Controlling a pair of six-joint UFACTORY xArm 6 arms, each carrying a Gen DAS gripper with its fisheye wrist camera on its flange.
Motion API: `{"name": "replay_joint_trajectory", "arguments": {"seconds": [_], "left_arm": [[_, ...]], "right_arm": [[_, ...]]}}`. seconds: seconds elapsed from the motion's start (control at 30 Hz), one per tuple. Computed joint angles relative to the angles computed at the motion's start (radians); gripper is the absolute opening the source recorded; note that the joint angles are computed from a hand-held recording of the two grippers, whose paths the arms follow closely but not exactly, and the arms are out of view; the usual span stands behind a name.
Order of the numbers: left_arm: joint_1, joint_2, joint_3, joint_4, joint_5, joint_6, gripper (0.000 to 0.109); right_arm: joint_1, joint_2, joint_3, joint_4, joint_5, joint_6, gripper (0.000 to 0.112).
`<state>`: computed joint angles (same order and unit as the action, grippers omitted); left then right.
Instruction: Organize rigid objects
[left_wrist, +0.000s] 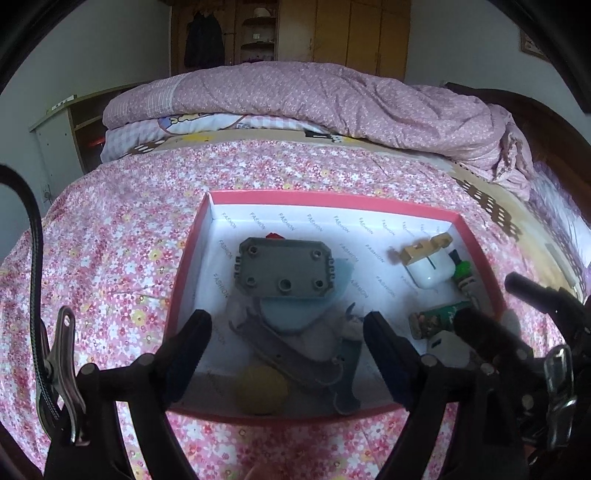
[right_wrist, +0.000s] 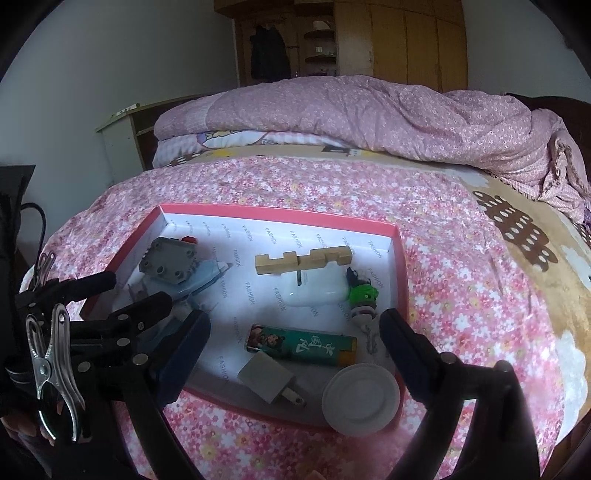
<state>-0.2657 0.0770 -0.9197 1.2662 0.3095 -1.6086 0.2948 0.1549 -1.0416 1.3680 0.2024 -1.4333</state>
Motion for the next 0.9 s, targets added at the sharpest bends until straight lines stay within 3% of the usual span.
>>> {"name": "replay_joint_trajectory", "arguments": {"seconds": [0.73,0.9], "left_arm": [[-0.137,-0.23,0.193,-0.092,0.126,0.018,0.087],[-0.215,-0.264,0.231,-0.126,0.248,-0.002,0.087]], "right_arm": [[-0.022,-0.287,0.272,-0.032,0.086,0.046,0.095],[-0.026,-0.348,0.347,-0.052,0.093,0.066,0.095]]}}
